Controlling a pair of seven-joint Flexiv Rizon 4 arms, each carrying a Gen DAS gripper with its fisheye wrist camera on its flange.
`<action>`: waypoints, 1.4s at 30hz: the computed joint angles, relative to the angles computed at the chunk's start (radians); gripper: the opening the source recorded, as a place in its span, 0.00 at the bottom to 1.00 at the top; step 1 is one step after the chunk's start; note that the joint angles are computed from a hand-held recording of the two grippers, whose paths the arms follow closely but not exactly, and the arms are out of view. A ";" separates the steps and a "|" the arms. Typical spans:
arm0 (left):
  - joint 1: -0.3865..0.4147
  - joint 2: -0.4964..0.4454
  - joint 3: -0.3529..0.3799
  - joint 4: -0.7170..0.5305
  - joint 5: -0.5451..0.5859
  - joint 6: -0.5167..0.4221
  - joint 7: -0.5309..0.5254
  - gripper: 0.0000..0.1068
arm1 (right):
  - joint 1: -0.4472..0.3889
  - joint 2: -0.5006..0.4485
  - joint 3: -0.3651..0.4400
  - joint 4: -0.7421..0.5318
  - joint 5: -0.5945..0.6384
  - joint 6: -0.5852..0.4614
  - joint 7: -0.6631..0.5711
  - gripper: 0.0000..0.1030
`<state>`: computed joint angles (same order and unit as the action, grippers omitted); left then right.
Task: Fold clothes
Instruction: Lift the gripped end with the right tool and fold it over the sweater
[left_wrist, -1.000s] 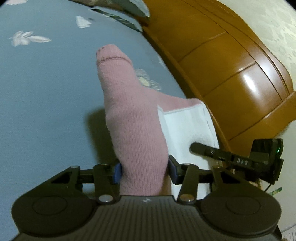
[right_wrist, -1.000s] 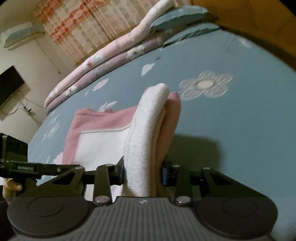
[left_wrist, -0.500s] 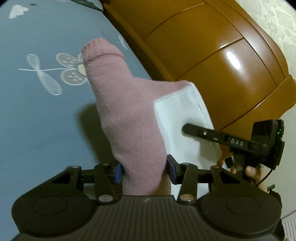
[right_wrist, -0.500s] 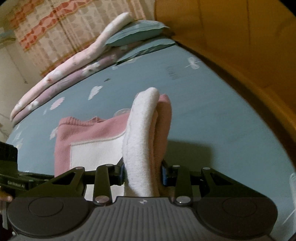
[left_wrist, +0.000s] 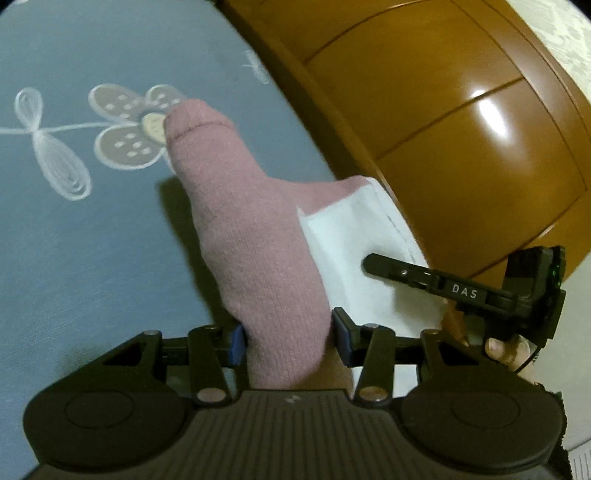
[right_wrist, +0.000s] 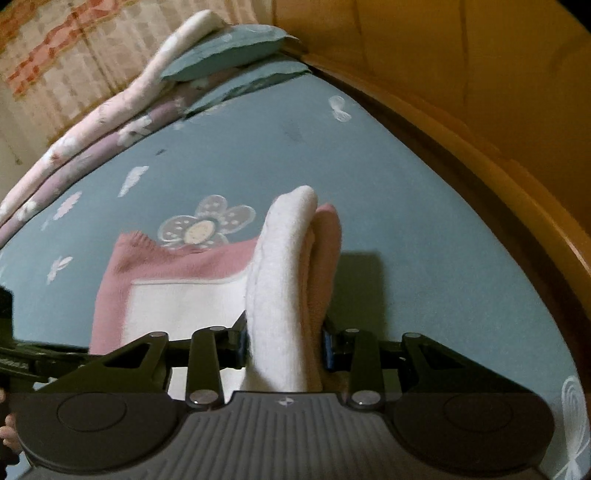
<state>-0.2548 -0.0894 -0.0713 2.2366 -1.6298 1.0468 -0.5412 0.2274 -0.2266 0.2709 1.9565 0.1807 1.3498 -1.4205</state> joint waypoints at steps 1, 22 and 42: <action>0.002 0.004 0.003 0.006 0.002 -0.001 -0.008 0.48 | 0.009 0.001 -0.016 0.012 -0.013 0.011 0.029 0.47; -0.034 0.034 -0.012 -0.027 0.155 0.104 0.112 0.80 | 0.013 0.062 -0.042 0.175 -0.074 0.155 0.049 0.29; -0.089 0.168 0.009 0.098 0.298 0.236 0.076 0.82 | 0.032 0.291 0.004 0.403 0.054 0.222 0.092 0.19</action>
<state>-0.3435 0.0784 -0.0622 2.3344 -1.3323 1.2826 -0.4654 0.2594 0.0649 0.2753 2.3591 0.2349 1.5718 -1.3284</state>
